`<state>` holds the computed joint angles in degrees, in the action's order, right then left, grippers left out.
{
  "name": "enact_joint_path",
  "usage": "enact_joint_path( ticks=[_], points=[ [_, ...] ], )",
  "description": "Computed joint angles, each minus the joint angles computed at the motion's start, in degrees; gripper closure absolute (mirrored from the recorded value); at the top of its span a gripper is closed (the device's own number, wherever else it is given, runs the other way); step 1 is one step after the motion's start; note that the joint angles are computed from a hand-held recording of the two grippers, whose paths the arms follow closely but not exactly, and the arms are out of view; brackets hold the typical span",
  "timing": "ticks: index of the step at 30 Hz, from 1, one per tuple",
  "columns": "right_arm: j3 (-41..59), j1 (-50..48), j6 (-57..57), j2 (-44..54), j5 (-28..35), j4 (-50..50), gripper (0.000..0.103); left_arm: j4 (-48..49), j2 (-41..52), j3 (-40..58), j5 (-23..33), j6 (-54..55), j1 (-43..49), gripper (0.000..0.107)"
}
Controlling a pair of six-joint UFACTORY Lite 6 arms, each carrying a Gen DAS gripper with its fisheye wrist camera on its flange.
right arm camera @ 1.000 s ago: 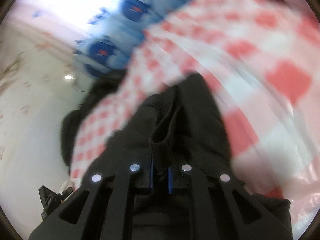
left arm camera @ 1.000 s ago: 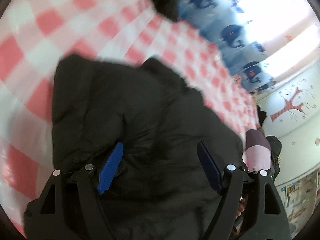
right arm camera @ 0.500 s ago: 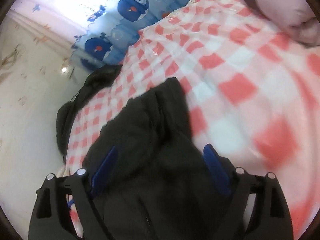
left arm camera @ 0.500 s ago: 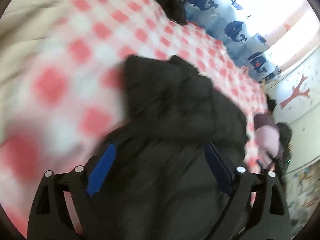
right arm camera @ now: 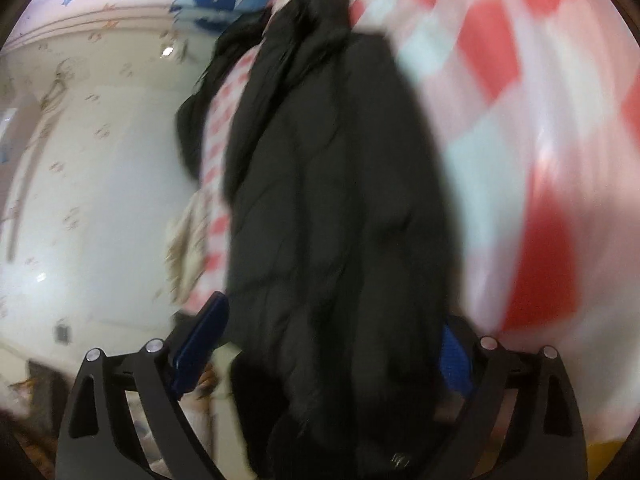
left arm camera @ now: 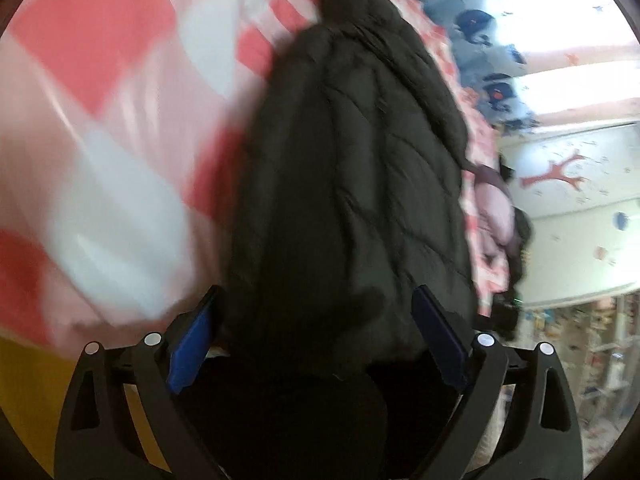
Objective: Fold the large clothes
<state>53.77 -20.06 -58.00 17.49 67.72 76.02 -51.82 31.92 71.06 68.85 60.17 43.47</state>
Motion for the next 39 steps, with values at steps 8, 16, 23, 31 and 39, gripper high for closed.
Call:
enact_joint_path(
  ticks=[8, 16, 23, 31, 39],
  points=[
    [-4.8, 2.3, -3.7, -1.1, 1.1, 2.3, 0.011, -4.1, -0.3, -3.6, 0.0, 1.4, -0.4, 0.018],
    [-9.4, 2.9, -10.1, -5.8, 1.7, 6.1, 0.056, 2.6, -2.8, -4.0, -7.1, -2.7, -3.0, 0.060],
    [-10.5, 3.2, -9.6, -9.8, 4.0, 16.8, 0.087, -0.2, -16.1, -4.9, -0.8, -7.3, -3.0, 0.102],
    [-7.9, -7.7, 1.5, -27.8, 15.9, 12.1, 0.088, 2.7, -30.2, -0.2, 20.5, -7.2, 7.5, 0.102],
    [-24.7, -22.4, -8.7, -27.1, 20.1, -13.8, 0.037, 22.3, -16.6, -14.0, 11.1, 10.0, 16.6, 0.051]
  ],
)
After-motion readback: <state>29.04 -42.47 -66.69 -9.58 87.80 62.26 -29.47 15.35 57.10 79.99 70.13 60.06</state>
